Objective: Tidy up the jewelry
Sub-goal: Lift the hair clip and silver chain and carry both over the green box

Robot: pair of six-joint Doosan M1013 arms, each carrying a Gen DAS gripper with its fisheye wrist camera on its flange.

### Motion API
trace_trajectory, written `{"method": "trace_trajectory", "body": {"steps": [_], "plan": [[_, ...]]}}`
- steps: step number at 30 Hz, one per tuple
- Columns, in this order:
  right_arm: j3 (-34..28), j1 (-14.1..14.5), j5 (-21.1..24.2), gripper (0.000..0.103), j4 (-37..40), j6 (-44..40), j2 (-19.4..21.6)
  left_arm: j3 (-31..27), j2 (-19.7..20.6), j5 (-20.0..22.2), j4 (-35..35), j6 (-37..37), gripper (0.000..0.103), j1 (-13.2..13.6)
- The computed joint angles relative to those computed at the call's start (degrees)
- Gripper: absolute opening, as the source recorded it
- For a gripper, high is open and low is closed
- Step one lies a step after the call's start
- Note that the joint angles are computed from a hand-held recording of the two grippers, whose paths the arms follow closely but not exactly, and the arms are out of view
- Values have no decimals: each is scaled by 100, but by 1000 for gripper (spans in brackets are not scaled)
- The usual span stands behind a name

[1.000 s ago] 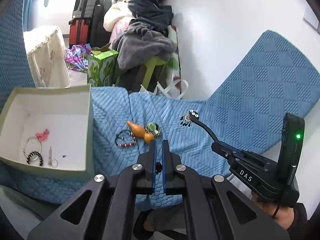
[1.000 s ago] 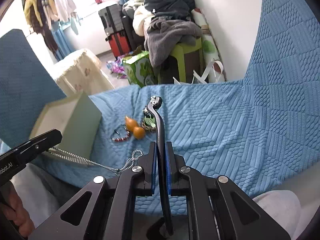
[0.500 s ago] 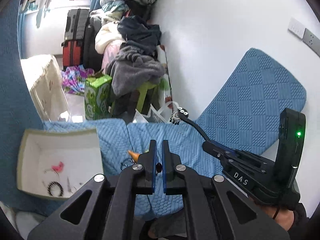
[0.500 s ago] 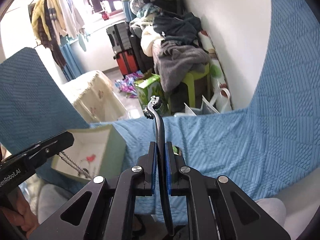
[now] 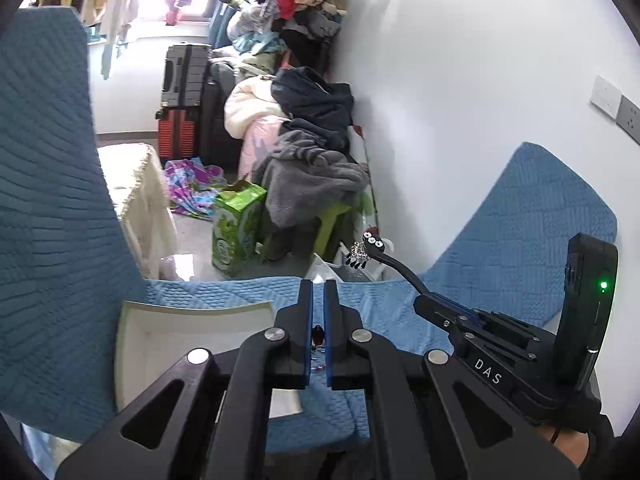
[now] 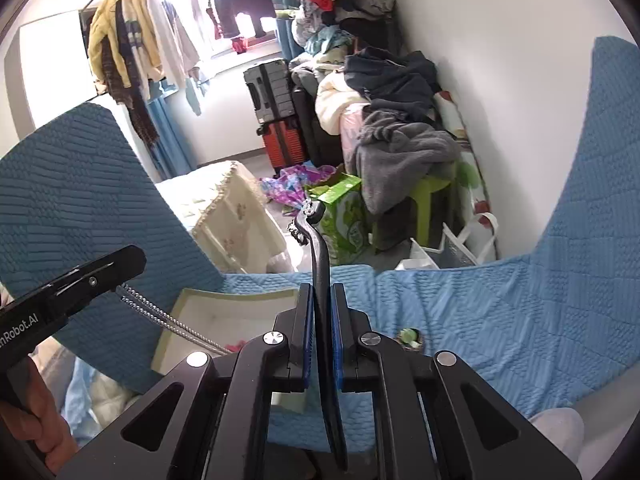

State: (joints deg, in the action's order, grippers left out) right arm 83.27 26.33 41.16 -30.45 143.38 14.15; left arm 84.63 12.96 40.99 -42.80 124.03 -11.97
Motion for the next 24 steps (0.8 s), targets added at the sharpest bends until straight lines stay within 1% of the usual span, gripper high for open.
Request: {"method": "trace_trajectory", "body": {"steps": [2, 6, 10, 14, 20, 24], "plan": [[-94, 16, 4, 6, 78, -112, 95, 4, 48, 33, -92, 48, 4, 89], [-203, 62, -58, 6, 303, -383, 304, 23, 158, -16, -59, 20, 4, 174], [-356, 90, 3, 6, 683, -786, 583, 119, 259, -85, -3, -45, 4, 266], [-482, 118, 104, 6, 941, -1081, 844, 182, 426, -33, 65, -113, 4, 379], [-631, 161, 319, 6, 1438, -1552, 1208, 217, 638, 63, 350, -343, 4, 463], [-740, 146, 482, 6, 1803, -1947, 1418, 207, 768, 48, 875, -862, 4, 436]]}}
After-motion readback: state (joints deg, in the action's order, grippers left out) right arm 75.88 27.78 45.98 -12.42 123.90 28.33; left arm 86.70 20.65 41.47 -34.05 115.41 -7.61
